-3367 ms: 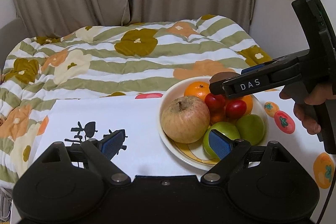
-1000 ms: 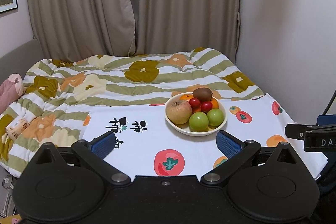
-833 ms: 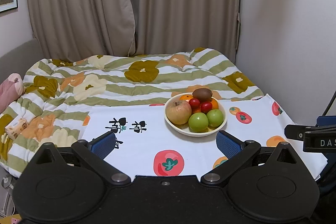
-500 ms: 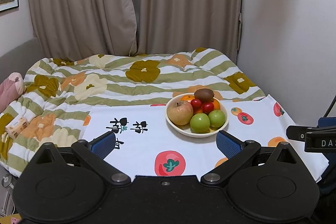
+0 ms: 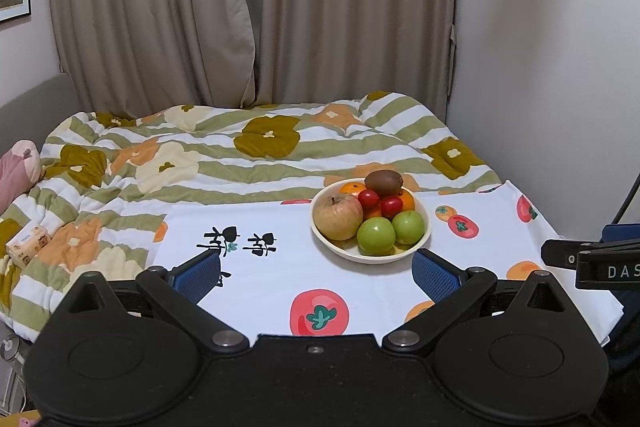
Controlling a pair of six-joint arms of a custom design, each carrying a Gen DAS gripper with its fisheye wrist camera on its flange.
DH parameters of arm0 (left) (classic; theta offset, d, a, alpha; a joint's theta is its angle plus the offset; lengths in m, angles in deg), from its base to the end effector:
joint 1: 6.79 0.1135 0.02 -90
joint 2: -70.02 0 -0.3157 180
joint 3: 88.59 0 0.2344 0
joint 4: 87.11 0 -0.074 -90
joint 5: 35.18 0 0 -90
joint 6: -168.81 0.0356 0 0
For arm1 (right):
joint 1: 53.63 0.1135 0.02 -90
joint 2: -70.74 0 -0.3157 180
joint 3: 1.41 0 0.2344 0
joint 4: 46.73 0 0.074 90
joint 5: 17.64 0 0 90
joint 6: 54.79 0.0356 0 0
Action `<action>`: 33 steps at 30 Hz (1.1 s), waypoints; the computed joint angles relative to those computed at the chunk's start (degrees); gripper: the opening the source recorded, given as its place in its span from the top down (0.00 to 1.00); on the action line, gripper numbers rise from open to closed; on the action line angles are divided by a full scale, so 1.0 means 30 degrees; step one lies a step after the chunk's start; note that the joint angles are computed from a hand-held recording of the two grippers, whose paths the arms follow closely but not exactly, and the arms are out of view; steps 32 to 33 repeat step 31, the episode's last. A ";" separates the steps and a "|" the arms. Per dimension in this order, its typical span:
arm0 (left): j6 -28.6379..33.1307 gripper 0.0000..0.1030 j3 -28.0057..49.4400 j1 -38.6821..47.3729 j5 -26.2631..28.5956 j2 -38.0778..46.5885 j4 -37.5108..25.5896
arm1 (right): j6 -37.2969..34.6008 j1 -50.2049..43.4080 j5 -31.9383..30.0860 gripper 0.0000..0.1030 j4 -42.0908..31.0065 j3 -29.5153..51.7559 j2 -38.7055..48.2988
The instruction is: Organize fruits
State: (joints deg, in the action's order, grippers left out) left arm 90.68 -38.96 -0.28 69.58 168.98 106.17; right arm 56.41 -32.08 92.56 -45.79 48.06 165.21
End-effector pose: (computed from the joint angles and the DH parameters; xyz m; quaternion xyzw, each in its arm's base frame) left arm 0.3086 0.0261 0.1838 0.0995 0.8801 -0.0412 0.4624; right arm 0.2720 0.0942 0.1878 0.0657 0.9066 -0.0103 0.4166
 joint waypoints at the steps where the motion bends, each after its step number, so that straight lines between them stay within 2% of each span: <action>1: 0.0013 0.00 0.0006 0.0004 -0.0002 0.0004 0.0002 | -0.0006 -0.0007 -0.0011 0.00 0.0000 -0.0011 -0.0006; 16: -0.0019 0.00 -0.0628 -0.0211 -0.0143 -0.0132 0.1192 | -0.0110 -0.0200 -0.0140 0.00 0.0164 -0.0030 0.0157; 33: -0.0668 0.00 -0.0438 -0.0521 -0.0277 0.0215 0.1348 | -0.0390 -0.0572 -0.0533 0.00 0.0848 -0.0285 0.0695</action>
